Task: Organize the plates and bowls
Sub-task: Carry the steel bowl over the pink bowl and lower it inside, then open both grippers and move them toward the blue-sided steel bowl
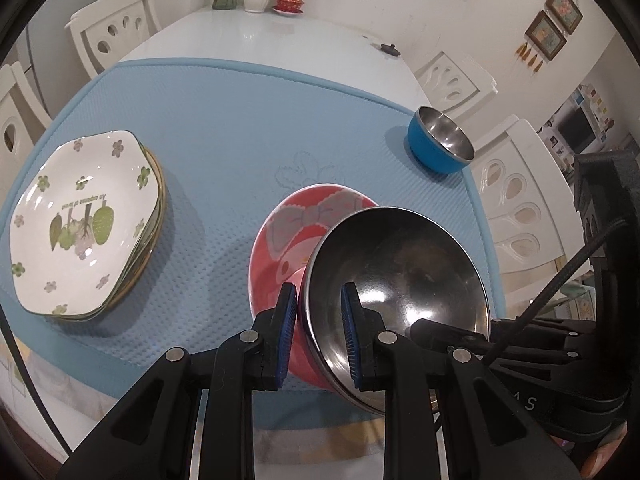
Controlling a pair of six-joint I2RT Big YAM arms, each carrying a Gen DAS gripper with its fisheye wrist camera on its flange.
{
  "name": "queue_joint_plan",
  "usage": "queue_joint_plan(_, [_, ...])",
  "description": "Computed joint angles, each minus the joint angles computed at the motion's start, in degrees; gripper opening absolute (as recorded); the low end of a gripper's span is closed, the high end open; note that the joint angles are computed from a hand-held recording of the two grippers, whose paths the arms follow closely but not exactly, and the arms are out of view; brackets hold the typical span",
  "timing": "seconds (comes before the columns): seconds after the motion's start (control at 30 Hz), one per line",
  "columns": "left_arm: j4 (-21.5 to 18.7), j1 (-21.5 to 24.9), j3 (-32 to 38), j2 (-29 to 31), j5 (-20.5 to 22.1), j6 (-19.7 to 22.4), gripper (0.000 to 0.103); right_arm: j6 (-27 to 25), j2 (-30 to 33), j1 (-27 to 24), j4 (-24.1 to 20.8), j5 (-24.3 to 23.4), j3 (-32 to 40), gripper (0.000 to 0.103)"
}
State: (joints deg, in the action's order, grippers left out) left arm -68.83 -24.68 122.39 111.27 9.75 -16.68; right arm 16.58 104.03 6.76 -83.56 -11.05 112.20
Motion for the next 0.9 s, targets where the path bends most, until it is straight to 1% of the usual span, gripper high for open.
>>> queue_joint_plan(0.23, [-0.85, 0.13, 0.19, 0.29, -0.41, 0.34, 0.020, -0.98, 0.15, -0.21, -0.21, -0.22, 0.15, 0.024])
queue_joint_plan(0.37, [-1.71, 0.34, 0.98, 0.57, -2.00, 0.50, 0.021, -1.32, 0.12, -0.11, -0.35, -0.05, -0.07, 0.024])
queue_joint_plan(0.43, [-2.11, 0.70, 1.15, 0.65, -1.84, 0.45, 0.025, -1.24, 0.19, -0.16, -0.50, -0.06, -0.06, 0.024])
queue_joint_plan(0.57, [-1.98, 1.14, 0.51, 0.51, -1.85, 0.42, 0.025, -0.67, 0.33, -0.23, 0.02, -0.57, 0.06, 0.024])
queue_joint_plan(0.63, [-1.69, 1.28, -0.03, 0.26, -1.28, 0.43, 0.025, -0.21, 0.27, -0.03, 0.94, -0.19, -0.17, 0.024])
queue_joint_plan(0.7, [-1.62, 1.30, -0.26, 0.14, -1.12, 0.72, 0.025, 0.08, -0.03, 0.20, 2.17, 1.24, -0.66, 0.024])
queue_joint_plan(0.77, [-1.87, 1.33, -0.32, 0.07, -1.32, 1.11, 0.025, 0.09, 0.19, 0.44, 2.40, 2.46, -0.38, 0.024])
queue_joint_plan(0.83, [-1.61, 1.58, -0.77, -0.33, -1.28, 1.35, 0.025, 0.64, 0.74, 0.15, 1.53, 2.02, 0.44, 0.024])
queue_joint_plan(0.9, [-1.48, 2.00, -1.09, -0.64, -0.55, 1.32, 0.025, 1.24, 1.03, -0.48, 0.83, 0.11, 0.84, 0.024])
